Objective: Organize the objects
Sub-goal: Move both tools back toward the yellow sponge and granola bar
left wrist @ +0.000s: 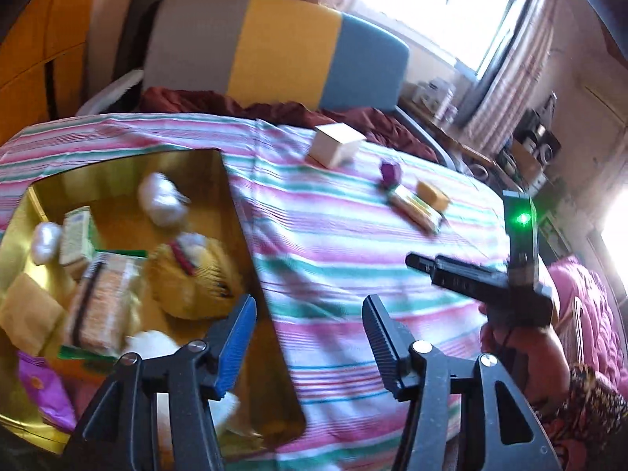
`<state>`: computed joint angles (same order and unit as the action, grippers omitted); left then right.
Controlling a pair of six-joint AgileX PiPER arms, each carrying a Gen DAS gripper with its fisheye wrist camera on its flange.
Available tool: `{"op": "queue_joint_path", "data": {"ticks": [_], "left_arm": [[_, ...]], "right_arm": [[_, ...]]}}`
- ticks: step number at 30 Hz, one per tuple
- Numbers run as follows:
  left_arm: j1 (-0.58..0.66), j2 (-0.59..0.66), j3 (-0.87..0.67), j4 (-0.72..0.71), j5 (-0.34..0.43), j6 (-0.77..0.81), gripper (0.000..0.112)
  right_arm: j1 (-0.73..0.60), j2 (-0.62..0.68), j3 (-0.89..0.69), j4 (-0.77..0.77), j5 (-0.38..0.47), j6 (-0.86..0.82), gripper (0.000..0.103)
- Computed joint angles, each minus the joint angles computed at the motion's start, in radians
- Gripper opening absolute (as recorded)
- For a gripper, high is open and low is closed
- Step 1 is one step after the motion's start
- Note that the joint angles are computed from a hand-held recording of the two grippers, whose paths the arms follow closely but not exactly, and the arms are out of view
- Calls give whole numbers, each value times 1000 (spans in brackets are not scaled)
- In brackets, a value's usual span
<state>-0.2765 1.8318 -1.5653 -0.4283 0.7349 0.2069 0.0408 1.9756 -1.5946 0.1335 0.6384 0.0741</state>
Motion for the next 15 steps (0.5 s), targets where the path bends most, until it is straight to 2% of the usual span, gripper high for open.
{"op": "queue_joint_path", "data": {"ticks": [8, 11, 15], "left_arm": [[-92, 18, -20, 50, 14, -25, 59], [-111, 26, -19, 54, 20, -35, 60], [-136, 35, -18, 79, 35, -59, 60]], "right_arm": [[-74, -17, 38, -32, -61, -29, 72], [-94, 33, -37, -72, -26, -19, 72], [-116, 139, -226, -105, 50, -21, 72]]}}
